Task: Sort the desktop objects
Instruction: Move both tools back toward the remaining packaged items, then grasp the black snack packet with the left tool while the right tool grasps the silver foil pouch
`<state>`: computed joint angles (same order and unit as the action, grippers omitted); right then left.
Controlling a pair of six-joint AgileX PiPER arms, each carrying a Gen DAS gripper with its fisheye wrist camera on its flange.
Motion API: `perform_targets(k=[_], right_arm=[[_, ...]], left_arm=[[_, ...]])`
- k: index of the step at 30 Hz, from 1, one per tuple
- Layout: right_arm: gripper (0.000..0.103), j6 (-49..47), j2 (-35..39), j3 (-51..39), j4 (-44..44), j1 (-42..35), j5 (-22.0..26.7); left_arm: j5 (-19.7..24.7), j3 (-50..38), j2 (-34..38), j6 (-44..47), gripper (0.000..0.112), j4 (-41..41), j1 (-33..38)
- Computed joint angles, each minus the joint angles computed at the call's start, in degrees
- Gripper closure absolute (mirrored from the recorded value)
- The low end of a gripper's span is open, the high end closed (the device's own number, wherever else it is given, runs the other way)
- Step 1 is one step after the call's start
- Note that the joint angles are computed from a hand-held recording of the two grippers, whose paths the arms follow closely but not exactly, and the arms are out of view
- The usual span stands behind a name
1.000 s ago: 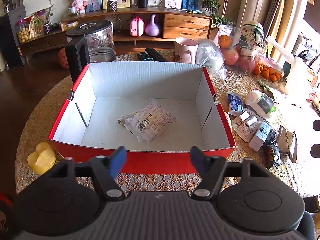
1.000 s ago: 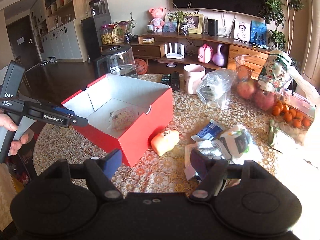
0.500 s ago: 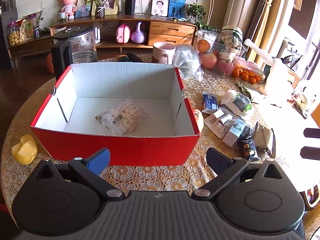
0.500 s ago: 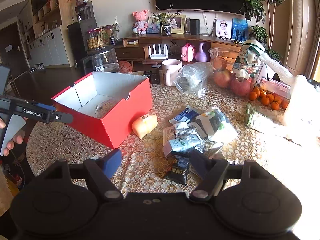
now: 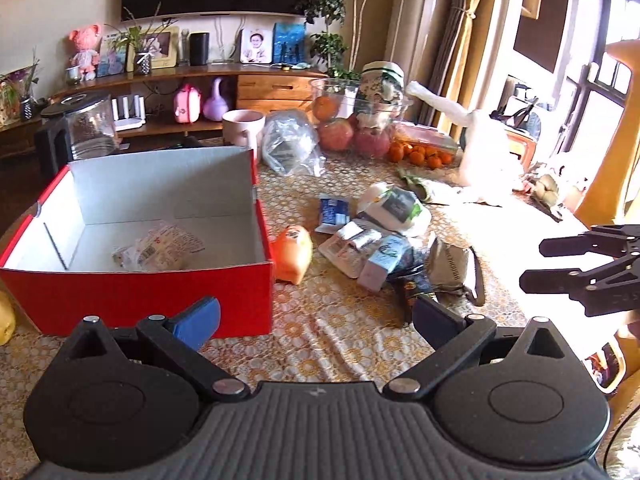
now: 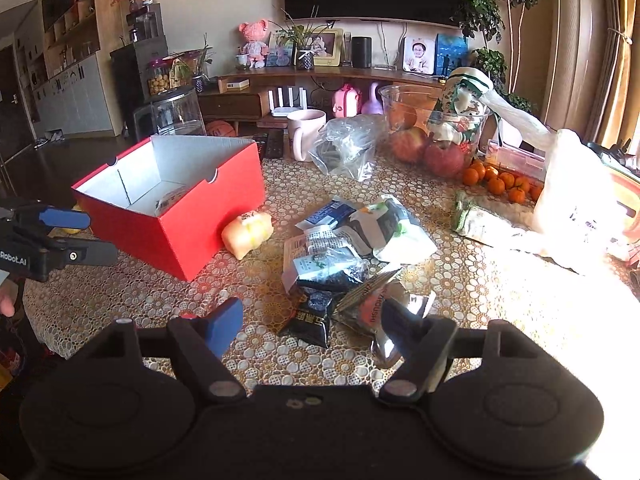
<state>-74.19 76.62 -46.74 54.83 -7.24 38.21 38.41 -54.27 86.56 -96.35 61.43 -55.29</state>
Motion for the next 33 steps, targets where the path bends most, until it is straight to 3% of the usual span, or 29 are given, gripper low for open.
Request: perform_targets(k=[4,8,15,24,33], right_arm=[[0.027,-2.0,1.6,0.7,1.3,-0.9,-1.5],[0.027,-4.1,3.9,0.6,2.6,-1.5,-3.4],[0.027,-4.7,9.8,-1.7,4.4,-1.9,-6.7],[0.027,-2.5,19.0,-6.9,6.3,-0.9,-9.5],[0.027,-0.7,25.3,-10.9,7.3,0.8,-11.3]], left_arm=[[0.2,-3.2,4.5,-1.0,0.009,3.4,-1.8],[-3.4,-5.7,8.5,-1.5,0.009,5.8,-1.6],[-5.2,-13.5,17.7,0.1,0.009,4.0,-0.9],[-8.2,-24.6,28.8,8.4,0.009,-2.7,1.6],[-7.2,-33.3,36.5,12.9,0.010,-8.0,3.6]])
